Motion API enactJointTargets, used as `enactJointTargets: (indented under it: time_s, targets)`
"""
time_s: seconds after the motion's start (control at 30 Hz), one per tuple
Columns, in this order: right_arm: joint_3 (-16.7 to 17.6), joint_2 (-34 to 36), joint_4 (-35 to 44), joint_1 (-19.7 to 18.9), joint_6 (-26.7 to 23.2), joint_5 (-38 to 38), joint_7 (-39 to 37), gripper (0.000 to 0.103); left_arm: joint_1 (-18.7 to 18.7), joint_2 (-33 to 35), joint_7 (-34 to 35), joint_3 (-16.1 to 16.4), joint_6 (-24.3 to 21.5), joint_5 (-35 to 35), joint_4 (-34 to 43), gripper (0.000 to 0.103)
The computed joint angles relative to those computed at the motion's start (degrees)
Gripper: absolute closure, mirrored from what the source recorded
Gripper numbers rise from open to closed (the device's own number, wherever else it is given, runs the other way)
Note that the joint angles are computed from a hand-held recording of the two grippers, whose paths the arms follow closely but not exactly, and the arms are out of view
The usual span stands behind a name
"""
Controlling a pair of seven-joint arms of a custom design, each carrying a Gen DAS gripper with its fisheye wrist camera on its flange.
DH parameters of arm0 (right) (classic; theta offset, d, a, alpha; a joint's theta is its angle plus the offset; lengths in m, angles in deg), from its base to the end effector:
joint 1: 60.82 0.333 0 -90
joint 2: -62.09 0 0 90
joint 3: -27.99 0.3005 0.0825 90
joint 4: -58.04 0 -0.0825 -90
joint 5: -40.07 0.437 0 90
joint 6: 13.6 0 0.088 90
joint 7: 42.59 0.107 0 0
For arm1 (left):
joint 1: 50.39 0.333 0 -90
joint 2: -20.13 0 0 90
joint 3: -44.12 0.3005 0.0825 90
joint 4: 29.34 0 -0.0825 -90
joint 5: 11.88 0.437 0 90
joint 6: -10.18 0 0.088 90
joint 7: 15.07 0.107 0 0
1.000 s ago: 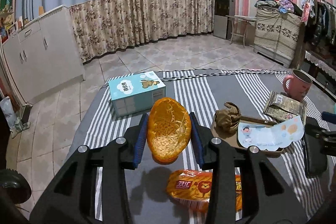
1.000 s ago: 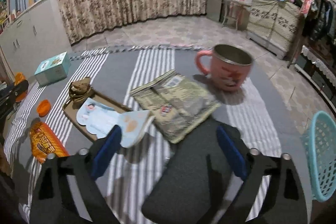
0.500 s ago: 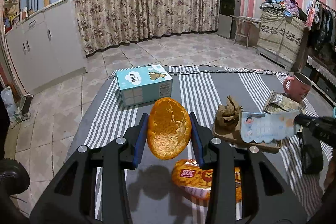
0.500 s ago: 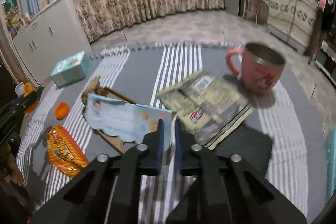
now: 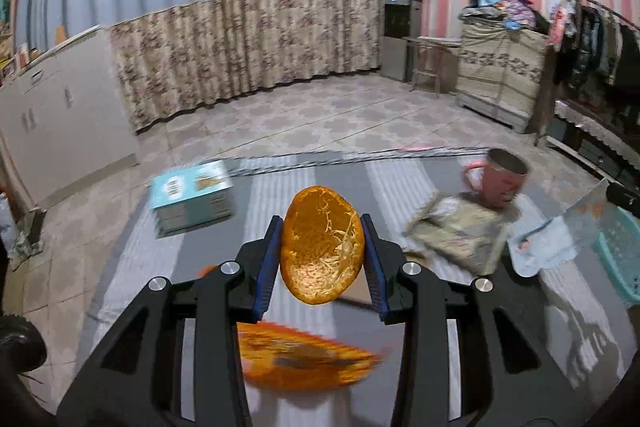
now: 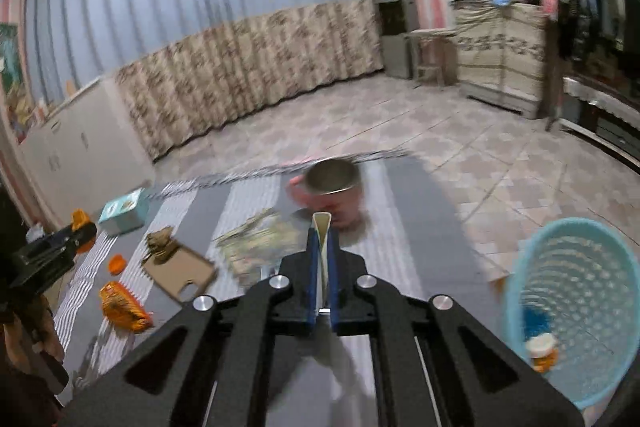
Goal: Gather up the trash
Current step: 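Grasp the white printed card from the tray with the right gripper while the left holds the peel, then carry the peel and card over the basket and open both grippers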
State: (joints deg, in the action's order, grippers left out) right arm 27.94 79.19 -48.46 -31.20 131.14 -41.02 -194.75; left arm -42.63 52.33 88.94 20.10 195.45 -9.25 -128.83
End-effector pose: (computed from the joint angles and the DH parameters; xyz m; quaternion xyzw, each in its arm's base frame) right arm 0.5976 0.3506 0.3477 -0.4642 0.7400 -0.3421 0.3462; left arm 0.7303 -0.1676 0.3520 -0.4854 0.7333 -0.3901 0.2727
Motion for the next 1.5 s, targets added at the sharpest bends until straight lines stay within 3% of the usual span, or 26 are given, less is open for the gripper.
enactJointTargets:
  time_s: [0.17,0.3,0.47,0.63,0.77,1.27,1.37,1.5]
  targets:
    - [1.2,-14.5,-17.1,-2.0,-6.3,-2.9,7.5,0.098,-2.0,-1.6,-0.2,-2.8,1.1,1.1,-2.7,0.066]
    - [3.4,-23.3,-27.4,-5.3,-10.3,-2.2,11.1,0.098,-5.8,-1.7,-0.7,-2.5,1.4,2.3,-3.3,0.066]
    - [6.1,-30.2,-36.6,-9.4,-13.2,0.6,14.3,0.098,-6.3,0.3,0.3,-7.4,-0.4,3.2,-2.5,0.066]
    - [8.1,-31.4,-39.9,-13.5,-11.9,1.3,15.6,0.099,-12.0,1.8,1.0,-5.2,-1.9,2.7,-1.0,0.066]
    - [8.2,-32.6,-41.7,-15.9,-10.5,1.5,13.5,0.099,-13.7,3.6,2.5,-6.5,-2.1,2.2,0.3,0.066]
    - [8.8,-32.6,-43.2,-18.4,-9.4,2.3,13.3,0.099,-21.3,10.7,8.5,-9.5,-4.7,1.3,7.9,0.062]
    - [8.8,-32.6,-43.1,-18.5,-9.3,2.2,13.4,0.099,-21.3,11.5,10.4,-11.0,-5.6,0.6,8.8,0.043]
    - [8.6,-32.5,-43.0,-18.6,-9.0,2.8,12.7,0.099,-23.1,10.8,10.0,-9.1,-3.4,-0.2,9.2,0.027]
